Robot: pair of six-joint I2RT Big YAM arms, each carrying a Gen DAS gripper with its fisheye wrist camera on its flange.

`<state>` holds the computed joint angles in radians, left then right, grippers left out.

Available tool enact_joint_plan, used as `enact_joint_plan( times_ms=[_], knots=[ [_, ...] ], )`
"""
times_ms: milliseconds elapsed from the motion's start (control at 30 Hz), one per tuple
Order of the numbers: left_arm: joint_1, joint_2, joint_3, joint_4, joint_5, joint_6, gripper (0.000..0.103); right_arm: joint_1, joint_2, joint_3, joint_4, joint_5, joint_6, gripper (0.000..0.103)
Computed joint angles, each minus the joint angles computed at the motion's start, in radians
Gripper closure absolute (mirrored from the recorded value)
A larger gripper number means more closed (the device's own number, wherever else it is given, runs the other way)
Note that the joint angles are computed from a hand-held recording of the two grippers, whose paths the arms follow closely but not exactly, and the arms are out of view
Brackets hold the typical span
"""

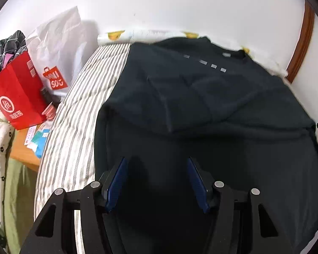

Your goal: Fold small clothes

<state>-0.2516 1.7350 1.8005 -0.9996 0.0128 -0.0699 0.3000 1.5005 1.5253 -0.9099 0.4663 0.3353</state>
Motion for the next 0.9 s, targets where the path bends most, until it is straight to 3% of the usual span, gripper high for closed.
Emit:
enact_joint_plan(
  times_ms=[67, 167, 333, 367, 467, 567, 733, 900],
  knots=[
    [-0.003, 0.013, 0.026, -0.009, -0.003, -0.003, 0.047, -0.003, -0.023, -0.013, 0.058, -0.031, 0.019, 0.061],
    [-0.005, 0.011, 0.031, -0.006, 0.006, -0.005, 0.047, -0.014, 0.001, 0.014, 0.093, -0.060, 0.036, 0.060],
    [-0.005, -0.023, -0.012, -0.001, 0.013, -0.008, 0.047, -0.045, 0.124, 0.107, -0.059, -0.071, 0.118, 0.061],
    [-0.005, -0.028, -0.019, -0.001, 0.012, -0.009, 0.047, -0.050, 0.116, 0.088, -0.047, -0.091, 0.126, 0.061],
    [-0.002, -0.061, -0.066, 0.020, 0.002, -0.001, 0.047, -0.051, 0.051, 0.027, -0.019, -0.112, 0.170, 0.060],
    [0.004, -0.092, -0.104, 0.034, 0.012, -0.016, 0.047, -0.029, -0.021, -0.024, -0.055, -0.055, 0.193, 0.056],
    [0.009, -0.156, -0.176, 0.033, 0.031, -0.031, 0.047, -0.004, -0.177, -0.164, -0.059, -0.100, 0.241, 0.045],
    [0.008, -0.244, -0.279, 0.034, 0.028, -0.010, 0.047, 0.076, -0.300, -0.282, -0.103, -0.026, 0.324, 0.045]
  ],
)
